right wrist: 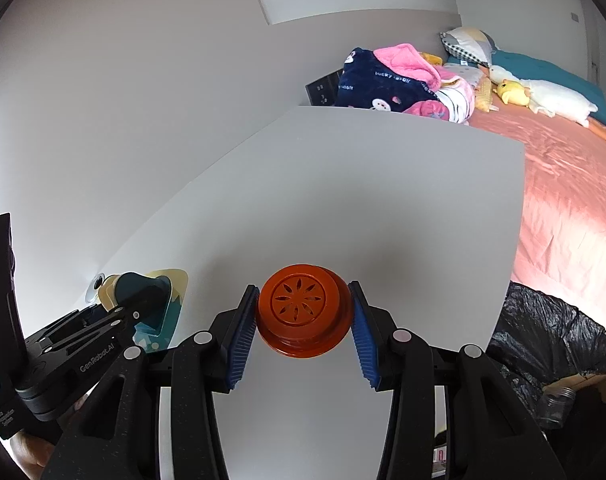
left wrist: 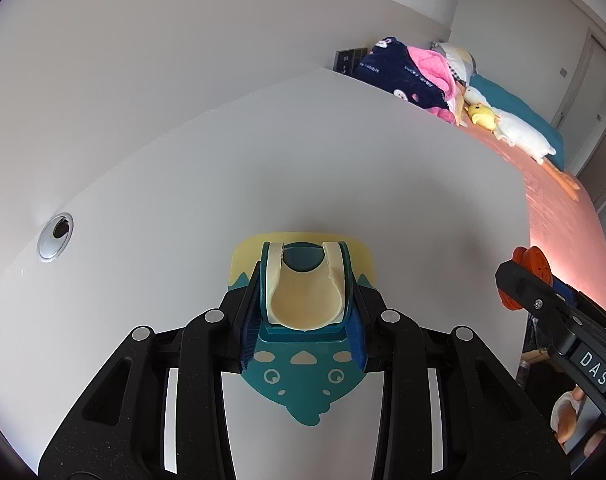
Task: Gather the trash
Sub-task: 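Carry the teal toy and orange lid over the black trash bag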
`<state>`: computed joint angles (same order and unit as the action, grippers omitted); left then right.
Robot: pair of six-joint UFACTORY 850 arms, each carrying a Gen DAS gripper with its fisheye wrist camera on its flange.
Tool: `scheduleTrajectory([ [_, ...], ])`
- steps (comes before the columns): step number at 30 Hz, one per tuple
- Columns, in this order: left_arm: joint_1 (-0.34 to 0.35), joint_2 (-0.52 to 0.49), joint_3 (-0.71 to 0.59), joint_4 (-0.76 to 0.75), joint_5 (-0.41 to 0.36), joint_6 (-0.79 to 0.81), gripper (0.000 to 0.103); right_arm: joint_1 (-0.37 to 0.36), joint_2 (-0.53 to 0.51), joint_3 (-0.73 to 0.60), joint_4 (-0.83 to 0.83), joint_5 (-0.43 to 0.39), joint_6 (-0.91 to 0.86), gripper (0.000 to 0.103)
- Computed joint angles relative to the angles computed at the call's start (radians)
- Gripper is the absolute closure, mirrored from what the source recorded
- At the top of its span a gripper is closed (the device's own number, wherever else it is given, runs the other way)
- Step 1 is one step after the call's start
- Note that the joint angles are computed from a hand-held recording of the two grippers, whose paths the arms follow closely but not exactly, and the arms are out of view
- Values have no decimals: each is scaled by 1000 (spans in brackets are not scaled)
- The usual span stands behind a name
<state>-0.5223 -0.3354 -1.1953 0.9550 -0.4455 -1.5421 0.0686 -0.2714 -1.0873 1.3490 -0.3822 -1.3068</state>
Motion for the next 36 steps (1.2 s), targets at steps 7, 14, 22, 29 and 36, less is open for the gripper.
scheduleTrajectory([
  [7, -44, -1, -7, 13, -16, -1, 68, -36, 55, 71, 64, -16, -72, 57],
  [14, -74, -15, -31, 11, -21, 10, 68, -77, 96, 120, 96, -19, -111, 57],
  [22, -111, -40, -68, -3, -31, 45, 68, -134, 135, 163, 137, -35, -151, 57],
  [29, -142, -71, -114, -22, -34, 84, 68, -184, 154, 186, 149, -49, -162, 57],
  [36, -181, -104, -158, -51, -39, 131, 68, -242, 172, 209, 163, -58, -180, 57],
])
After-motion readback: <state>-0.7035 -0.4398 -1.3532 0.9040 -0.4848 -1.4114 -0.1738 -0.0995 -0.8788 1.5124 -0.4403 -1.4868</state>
